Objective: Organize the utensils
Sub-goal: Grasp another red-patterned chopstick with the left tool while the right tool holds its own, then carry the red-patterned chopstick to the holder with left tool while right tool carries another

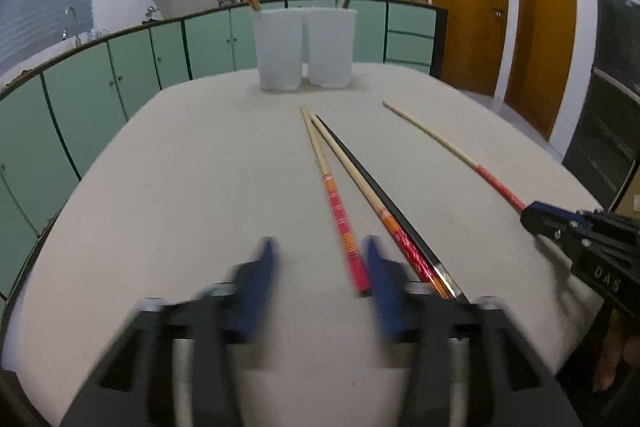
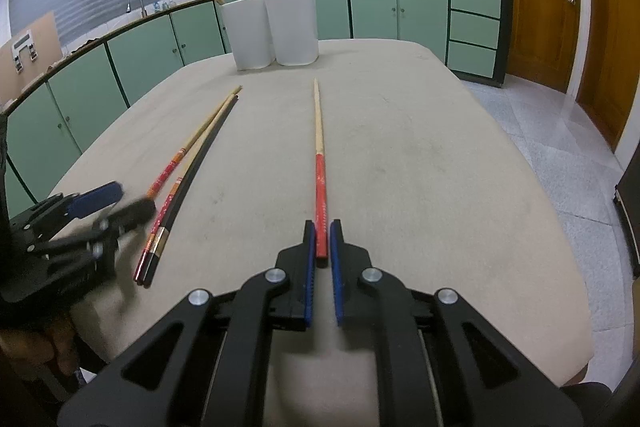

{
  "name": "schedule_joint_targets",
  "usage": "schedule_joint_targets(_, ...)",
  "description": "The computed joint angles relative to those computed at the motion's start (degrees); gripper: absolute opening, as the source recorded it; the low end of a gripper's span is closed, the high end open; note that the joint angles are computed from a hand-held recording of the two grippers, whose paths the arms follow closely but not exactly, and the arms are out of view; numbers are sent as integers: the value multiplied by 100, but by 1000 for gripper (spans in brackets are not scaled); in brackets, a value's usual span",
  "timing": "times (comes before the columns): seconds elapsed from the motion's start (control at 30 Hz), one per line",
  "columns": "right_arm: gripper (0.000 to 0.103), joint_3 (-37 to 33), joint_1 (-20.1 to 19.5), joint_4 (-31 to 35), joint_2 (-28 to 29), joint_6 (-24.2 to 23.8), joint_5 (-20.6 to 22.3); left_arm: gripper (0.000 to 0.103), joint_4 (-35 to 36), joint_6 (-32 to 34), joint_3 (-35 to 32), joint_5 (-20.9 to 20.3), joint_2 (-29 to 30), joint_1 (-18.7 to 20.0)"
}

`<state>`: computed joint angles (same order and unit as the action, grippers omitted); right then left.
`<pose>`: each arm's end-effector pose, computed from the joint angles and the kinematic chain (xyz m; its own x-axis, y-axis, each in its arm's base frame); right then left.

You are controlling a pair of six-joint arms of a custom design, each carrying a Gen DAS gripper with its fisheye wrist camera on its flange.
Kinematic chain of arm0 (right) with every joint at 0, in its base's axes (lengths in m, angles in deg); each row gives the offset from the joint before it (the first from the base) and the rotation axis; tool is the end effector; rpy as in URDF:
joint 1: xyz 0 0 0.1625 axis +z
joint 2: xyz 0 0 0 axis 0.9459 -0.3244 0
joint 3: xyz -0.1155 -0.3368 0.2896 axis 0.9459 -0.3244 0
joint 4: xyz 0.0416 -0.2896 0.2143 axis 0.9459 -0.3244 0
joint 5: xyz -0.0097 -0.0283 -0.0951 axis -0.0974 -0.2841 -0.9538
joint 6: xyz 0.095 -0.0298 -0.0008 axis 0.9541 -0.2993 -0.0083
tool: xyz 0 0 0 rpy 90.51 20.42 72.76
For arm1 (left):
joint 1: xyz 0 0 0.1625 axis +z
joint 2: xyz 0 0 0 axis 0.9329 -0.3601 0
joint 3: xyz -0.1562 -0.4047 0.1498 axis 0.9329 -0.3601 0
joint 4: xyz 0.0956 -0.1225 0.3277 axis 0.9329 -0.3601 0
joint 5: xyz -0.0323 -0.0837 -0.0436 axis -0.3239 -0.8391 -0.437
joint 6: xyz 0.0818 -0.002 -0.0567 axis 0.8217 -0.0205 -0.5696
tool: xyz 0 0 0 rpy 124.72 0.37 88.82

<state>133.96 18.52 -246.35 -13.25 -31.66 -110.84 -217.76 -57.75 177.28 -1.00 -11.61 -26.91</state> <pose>0.0920 -0.4656 0.2171 -0.7614 -0.0843 0.6428 -0.5203 0.6710 -0.5283 -0.2439 -0.5010 0.0455 -0.6863 0.2522 -0.6821 0.6633 0.6018 -0.4449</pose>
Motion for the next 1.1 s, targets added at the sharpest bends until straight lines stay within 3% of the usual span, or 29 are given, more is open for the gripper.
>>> schedule_joint_targets(0.07,7,-1,11,-41,21,-14,-23,6,-40,-36,25,-118,-47,49)
schedule_joint_targets(0.23,6,30,37,-91,38,-70,-35,6,-87,-373,229,-110,-192,48)
schedule_joint_targets(0.37,7,106,62,-78,8,-125,-8,6,133,-280,414,-73,-318,-40)
schedule_joint_targets(0.53,7,88,50,21,-37,10,-20,18,57,113,347,-167,-309,44)
schedule_joint_targets(0.63,6,47,98,97,-20,0,-111,9,-16,102,334,-255,-328,105)
schedule_joint_targets(0.87,5,118,326,363,-375,254,-65,6,1729,-1035,186,-237,-1105,-84)
schedule_joint_targets(1.1,5,67,910,680,-1009,193,-42,6,2300,-1094,93,-29,-1709,-529)
